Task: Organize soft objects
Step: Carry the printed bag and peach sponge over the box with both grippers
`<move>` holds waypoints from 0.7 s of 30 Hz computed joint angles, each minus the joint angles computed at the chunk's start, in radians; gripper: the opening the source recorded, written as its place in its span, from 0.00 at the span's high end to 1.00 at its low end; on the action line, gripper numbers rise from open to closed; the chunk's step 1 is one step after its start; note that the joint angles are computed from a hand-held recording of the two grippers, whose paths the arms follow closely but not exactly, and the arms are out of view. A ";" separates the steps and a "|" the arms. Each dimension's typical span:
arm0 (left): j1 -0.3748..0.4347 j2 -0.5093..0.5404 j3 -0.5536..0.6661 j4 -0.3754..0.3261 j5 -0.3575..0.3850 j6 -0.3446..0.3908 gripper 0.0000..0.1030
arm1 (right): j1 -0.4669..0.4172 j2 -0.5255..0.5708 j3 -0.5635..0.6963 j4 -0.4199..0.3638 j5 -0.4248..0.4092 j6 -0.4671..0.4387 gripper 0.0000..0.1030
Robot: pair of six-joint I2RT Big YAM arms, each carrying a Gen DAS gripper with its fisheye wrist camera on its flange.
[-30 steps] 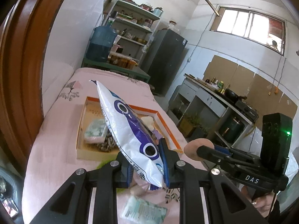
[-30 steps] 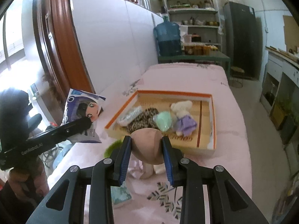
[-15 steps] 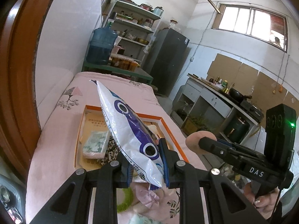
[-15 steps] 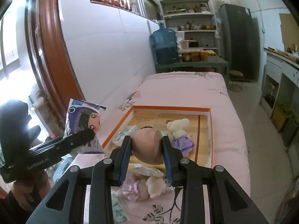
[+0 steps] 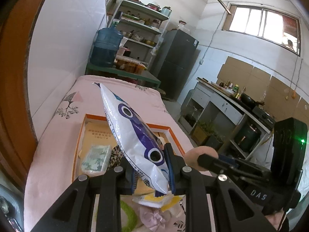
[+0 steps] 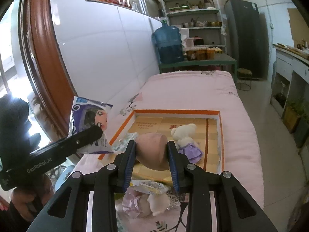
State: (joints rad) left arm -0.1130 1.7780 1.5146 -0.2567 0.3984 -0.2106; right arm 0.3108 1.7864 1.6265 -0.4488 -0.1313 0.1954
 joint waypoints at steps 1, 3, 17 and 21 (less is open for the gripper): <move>-0.001 0.002 0.004 -0.001 0.000 -0.001 0.76 | -0.001 0.005 0.007 -0.005 -0.001 -0.001 0.67; -0.002 0.016 0.022 -0.006 0.002 -0.003 0.76 | -0.001 0.015 0.021 -0.012 0.001 -0.003 0.67; 0.000 0.099 0.115 -0.057 0.005 -0.021 0.76 | -0.014 0.089 0.112 -0.045 -0.002 0.013 0.67; -0.002 0.121 0.137 -0.069 0.004 -0.024 0.76 | -0.019 0.113 0.138 -0.060 -0.009 0.017 0.67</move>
